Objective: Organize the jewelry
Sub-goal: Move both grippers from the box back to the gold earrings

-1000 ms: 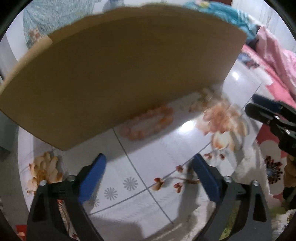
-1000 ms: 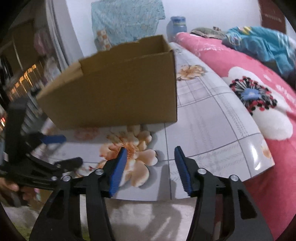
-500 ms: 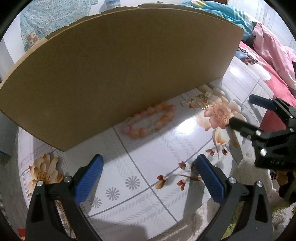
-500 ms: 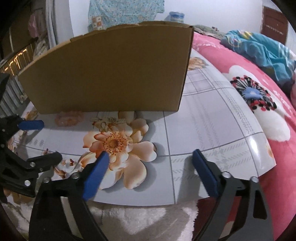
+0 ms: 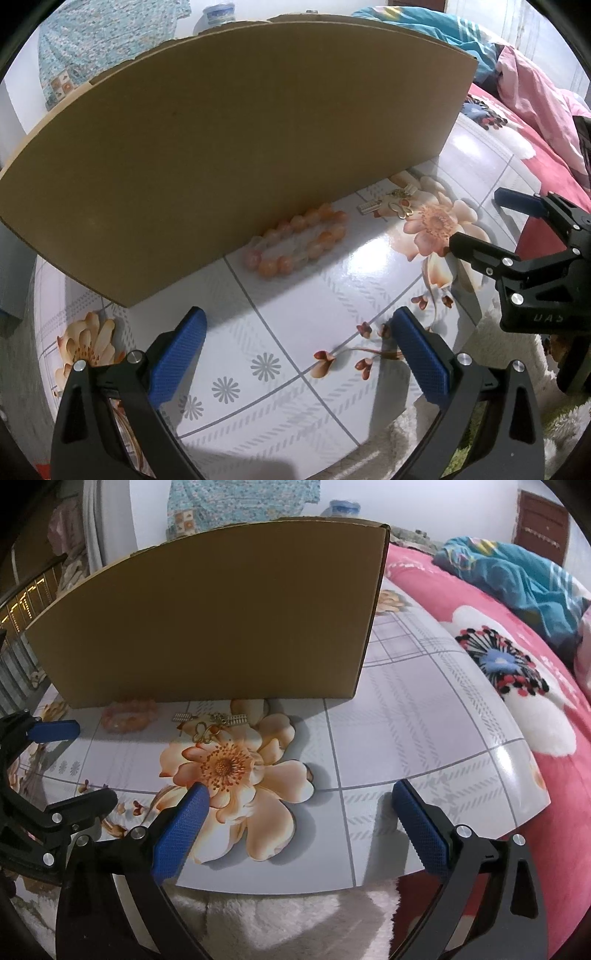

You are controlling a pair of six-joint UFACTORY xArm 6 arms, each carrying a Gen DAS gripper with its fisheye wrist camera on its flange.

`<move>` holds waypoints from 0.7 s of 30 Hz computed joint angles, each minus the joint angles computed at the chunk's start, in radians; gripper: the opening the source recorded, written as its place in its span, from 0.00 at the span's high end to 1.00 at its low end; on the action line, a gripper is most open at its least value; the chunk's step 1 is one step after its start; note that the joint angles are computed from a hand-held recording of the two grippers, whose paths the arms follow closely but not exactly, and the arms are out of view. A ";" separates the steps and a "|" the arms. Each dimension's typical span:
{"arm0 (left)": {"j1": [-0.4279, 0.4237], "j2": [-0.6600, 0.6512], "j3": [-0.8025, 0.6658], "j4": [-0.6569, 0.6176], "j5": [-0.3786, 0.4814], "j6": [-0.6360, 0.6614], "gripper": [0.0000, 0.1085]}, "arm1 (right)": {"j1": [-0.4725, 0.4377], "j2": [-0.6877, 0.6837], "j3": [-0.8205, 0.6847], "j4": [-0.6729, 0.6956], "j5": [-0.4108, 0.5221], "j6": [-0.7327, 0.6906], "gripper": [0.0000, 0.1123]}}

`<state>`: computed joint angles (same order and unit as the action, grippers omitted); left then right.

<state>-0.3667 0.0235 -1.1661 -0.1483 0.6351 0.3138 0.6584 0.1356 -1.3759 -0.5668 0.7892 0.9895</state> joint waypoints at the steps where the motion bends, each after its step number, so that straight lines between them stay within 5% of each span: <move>1: 0.000 0.000 -0.001 -0.004 0.000 0.006 0.09 | 0.001 0.000 -0.001 0.000 0.001 -0.003 0.15; 10: -0.011 -0.009 -0.005 -0.055 -0.029 0.052 0.13 | -0.040 -0.060 0.090 0.086 -0.147 -0.028 0.16; 21: -0.072 0.015 -0.059 -0.210 -0.022 0.262 0.40 | -0.102 -0.149 0.210 0.111 -0.395 0.002 0.23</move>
